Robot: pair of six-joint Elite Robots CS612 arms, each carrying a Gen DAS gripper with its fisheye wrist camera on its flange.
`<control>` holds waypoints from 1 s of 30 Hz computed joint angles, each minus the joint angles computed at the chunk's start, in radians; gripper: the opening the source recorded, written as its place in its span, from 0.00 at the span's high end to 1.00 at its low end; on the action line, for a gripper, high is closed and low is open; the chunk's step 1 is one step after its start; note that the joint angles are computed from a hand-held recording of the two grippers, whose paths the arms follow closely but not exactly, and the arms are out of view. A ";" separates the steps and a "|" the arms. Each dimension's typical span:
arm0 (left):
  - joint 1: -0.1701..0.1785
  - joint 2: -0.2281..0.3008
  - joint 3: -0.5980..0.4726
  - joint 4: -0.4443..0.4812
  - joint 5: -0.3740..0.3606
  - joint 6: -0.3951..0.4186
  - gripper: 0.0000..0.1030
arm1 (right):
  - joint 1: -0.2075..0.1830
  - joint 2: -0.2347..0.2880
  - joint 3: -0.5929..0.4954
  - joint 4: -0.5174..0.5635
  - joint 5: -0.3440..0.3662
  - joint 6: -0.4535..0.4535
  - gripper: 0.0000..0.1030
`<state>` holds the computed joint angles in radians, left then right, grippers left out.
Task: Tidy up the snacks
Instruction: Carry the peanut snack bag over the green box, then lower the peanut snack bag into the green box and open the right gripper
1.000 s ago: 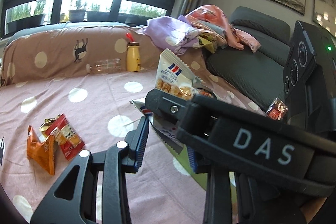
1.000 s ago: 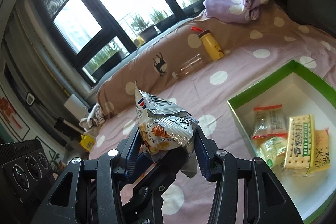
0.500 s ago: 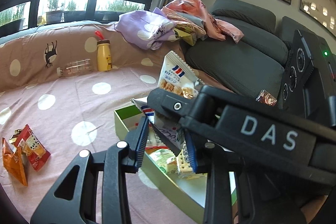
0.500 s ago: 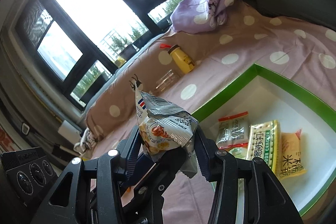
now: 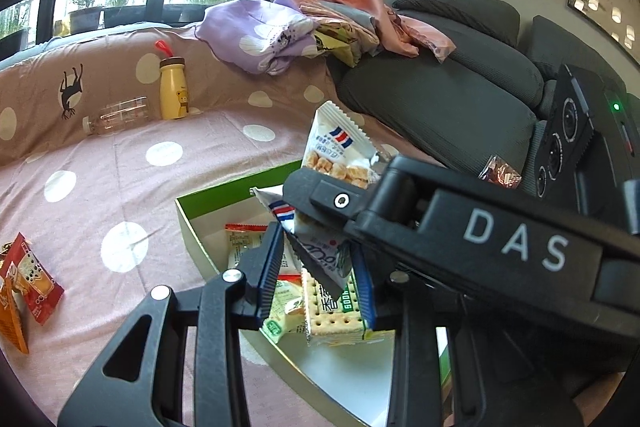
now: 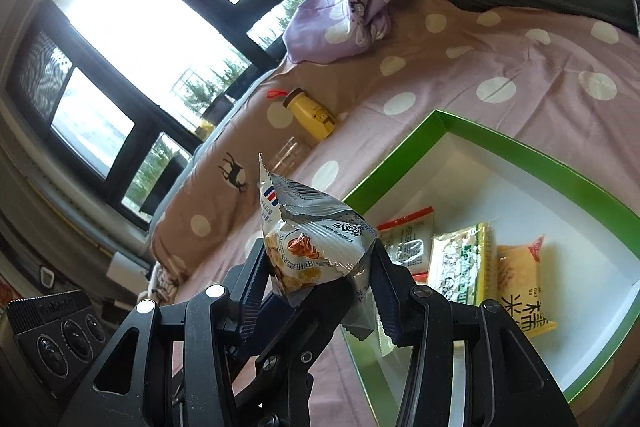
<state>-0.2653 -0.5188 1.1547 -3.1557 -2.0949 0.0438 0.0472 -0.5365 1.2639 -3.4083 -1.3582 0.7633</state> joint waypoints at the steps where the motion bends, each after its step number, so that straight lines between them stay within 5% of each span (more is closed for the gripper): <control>1: -0.001 0.000 -0.001 0.004 -0.002 0.002 0.69 | -0.001 0.000 0.002 0.000 0.000 0.002 0.50; 30: -0.015 0.024 -0.054 0.151 -0.056 0.034 0.69 | -0.013 -0.015 0.024 0.099 -0.044 0.076 0.50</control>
<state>-0.2807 -0.4952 1.1006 -3.0050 -2.1506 0.0782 0.0343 -0.5510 1.2879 -3.3092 -1.4019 0.8396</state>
